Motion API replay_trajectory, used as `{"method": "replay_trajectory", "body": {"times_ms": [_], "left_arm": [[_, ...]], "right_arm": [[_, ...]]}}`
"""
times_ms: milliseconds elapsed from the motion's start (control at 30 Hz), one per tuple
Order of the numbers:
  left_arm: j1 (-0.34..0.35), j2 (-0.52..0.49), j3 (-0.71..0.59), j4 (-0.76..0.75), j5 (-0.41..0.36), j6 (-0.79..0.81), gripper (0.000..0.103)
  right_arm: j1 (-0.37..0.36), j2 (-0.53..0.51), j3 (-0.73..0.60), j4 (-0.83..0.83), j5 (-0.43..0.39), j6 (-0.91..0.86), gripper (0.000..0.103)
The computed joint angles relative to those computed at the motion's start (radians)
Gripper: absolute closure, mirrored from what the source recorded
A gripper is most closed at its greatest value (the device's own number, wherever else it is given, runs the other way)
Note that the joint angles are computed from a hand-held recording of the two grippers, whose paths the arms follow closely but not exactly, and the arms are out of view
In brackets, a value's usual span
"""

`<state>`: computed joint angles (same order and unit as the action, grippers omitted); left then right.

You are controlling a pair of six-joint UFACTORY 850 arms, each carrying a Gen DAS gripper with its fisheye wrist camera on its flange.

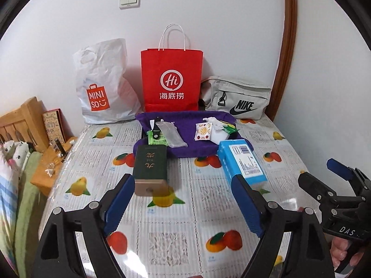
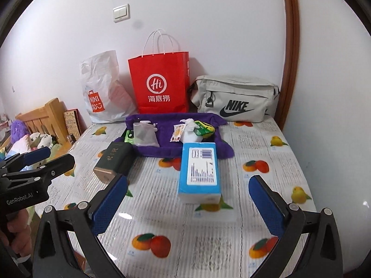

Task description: Organize soft objects

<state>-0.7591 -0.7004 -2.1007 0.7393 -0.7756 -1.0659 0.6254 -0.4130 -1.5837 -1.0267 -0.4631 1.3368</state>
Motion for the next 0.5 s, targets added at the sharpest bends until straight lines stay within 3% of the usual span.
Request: {"method": "replay_trajectory", "body": {"times_ms": [500], "left_arm": [[-0.043,0.083,0.131,0.111,0.005,-0.135,0.018]], "right_arm": [[0.037,0.101,0.135,-0.122,-0.019,0.161,0.0]]}}
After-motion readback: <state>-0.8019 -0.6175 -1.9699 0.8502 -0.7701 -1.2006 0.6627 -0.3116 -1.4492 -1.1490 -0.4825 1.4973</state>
